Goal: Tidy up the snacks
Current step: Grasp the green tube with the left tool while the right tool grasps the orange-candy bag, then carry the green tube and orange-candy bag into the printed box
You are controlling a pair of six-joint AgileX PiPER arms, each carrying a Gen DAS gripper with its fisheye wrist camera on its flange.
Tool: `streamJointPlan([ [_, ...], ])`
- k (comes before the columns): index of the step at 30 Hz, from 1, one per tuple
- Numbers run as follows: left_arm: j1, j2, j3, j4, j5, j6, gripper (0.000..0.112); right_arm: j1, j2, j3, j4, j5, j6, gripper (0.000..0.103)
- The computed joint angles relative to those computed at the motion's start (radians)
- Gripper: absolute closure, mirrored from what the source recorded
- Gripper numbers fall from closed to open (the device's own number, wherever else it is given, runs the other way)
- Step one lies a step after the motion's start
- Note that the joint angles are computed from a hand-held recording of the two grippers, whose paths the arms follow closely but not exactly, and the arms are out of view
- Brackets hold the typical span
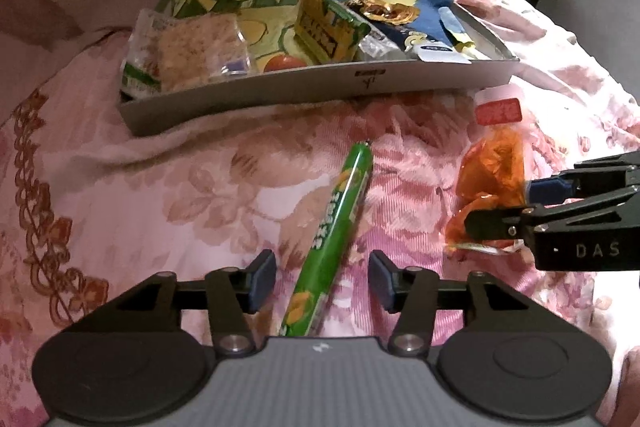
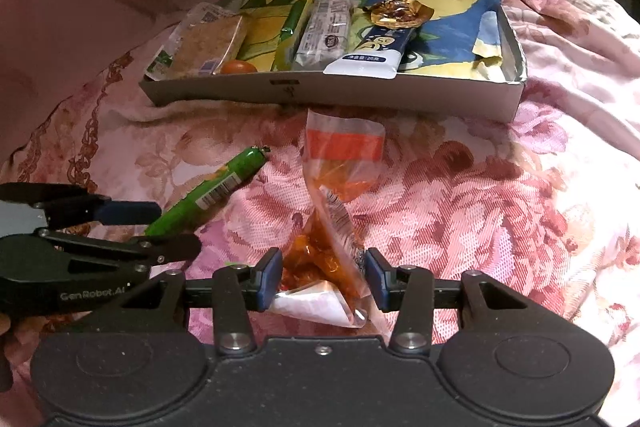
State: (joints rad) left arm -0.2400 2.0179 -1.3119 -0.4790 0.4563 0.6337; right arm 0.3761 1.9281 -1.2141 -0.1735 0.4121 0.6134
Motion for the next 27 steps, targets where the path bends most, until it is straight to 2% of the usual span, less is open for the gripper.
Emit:
streamJointPlan([
  [6, -0.033, 0.002, 0.012, 0.073, -0.048, -0.006, 0.054, -0.003, 0.007, 0.000, -0.022, -0.012, 0.026, 0.053],
  [9, -0.045, -0.006, 0.018, 0.149, -0.058, -0.063, 0.068, -0.002, 0.012, -0.004, -0.025, -0.008, 0.025, 0.052],
  [11, -0.046, -0.011, 0.015, 0.171, -0.047, -0.084, 0.082, -0.003, 0.014, -0.006, -0.013, 0.001, 0.008, 0.051],
  [14, -0.031, -0.012, -0.006, 0.119, 0.018, -0.049, 0.092, -0.003, 0.015, -0.012, -0.001, 0.015, -0.011, 0.053],
  [16, -0.019, -0.008, -0.020, 0.060, 0.074, -0.011, 0.094, 0.001, 0.015, -0.014, -0.012, 0.022, -0.011, 0.053],
  [21, 0.011, 0.006, -0.040, -0.068, 0.159, 0.079, 0.094, 0.009, 0.014, -0.014, -0.040, 0.024, 0.001, 0.054],
  [24, 0.030, 0.026, -0.056, -0.108, 0.178, 0.085, 0.092, 0.009, 0.013, -0.011, -0.041, 0.022, 0.001, 0.054],
  [27, 0.028, 0.033, -0.056, -0.124, 0.157, 0.093, 0.091, 0.010, 0.013, -0.011, -0.044, 0.023, 0.002, 0.054],
])
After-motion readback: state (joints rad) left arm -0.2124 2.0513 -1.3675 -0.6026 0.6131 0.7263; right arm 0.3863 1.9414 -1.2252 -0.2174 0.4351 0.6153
